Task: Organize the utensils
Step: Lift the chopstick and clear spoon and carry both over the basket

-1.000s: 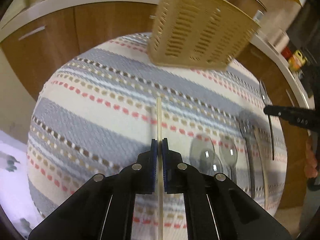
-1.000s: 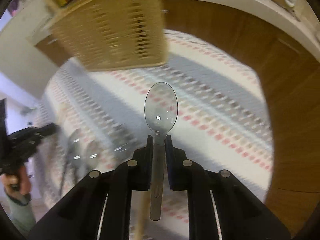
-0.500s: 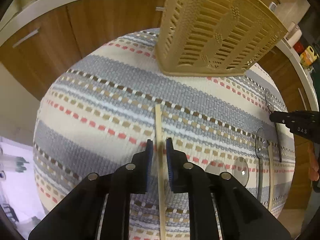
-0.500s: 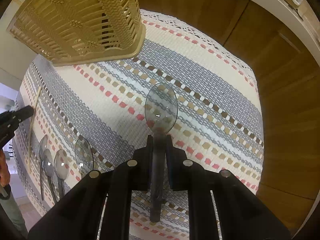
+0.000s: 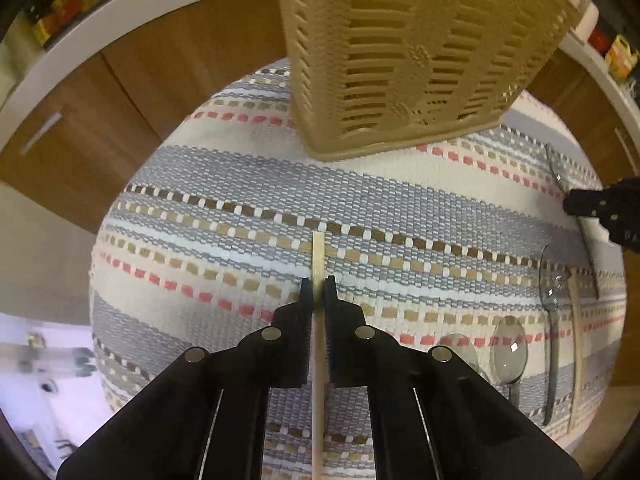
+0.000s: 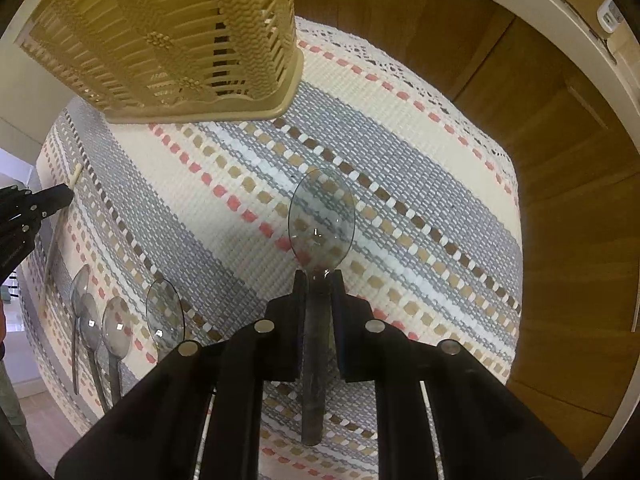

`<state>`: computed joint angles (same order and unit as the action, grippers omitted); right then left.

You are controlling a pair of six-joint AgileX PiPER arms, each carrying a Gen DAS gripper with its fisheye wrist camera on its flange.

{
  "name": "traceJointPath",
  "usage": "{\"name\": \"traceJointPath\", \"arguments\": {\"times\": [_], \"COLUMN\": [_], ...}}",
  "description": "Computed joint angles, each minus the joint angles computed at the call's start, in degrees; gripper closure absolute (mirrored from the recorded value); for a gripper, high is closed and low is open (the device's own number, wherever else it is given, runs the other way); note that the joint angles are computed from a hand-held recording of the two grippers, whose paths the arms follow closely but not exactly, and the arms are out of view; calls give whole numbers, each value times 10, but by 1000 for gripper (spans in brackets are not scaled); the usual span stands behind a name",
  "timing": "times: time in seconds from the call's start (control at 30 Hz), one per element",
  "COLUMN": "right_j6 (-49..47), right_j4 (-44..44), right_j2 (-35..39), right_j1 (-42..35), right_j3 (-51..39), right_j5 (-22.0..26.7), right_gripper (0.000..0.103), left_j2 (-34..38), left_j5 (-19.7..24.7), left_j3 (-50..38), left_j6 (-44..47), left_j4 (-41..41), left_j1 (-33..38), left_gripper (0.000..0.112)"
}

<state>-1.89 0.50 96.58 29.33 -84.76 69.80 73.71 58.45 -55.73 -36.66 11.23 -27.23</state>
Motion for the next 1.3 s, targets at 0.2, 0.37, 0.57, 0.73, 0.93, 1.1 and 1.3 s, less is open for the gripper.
{"name": "traceJointPath", "arguments": {"times": [0.2,0.37,0.57,0.73,0.93,1.1,1.3], "right_j6": [-37,-63,-97,-86,-37,-8,-42], "right_j4": [60,103,141,156,109,70,98], "right_j2": [-84,-164,-175,-138,-86,-49,-35], "right_j1": [-8,-4,-14,-15,-4,1,-3], "right_j3": [55,45,-34,-96,-124,-118,-70], "right_j5": [-56,-88,-131,-205,-328,-396,-463], "right_gripper": [93,93,93,93,93,93,93], "left_j2": [-136,-247,-220,-171,-133,-103,-72], "left_j5": [-67,-33,3,-33,-66,-88,-42], "left_j3": [63,21,-81,-118,-109,-85,-50], "left_j6": [-39,-182,-316,-415,-554,-642,-696], "left_j4": [3,142,367,502,659,735,787], "left_j1": [4,-116,-218,-223,-208,-159,-149], "left_gripper": [109,109,109,109,109,109,109]}}
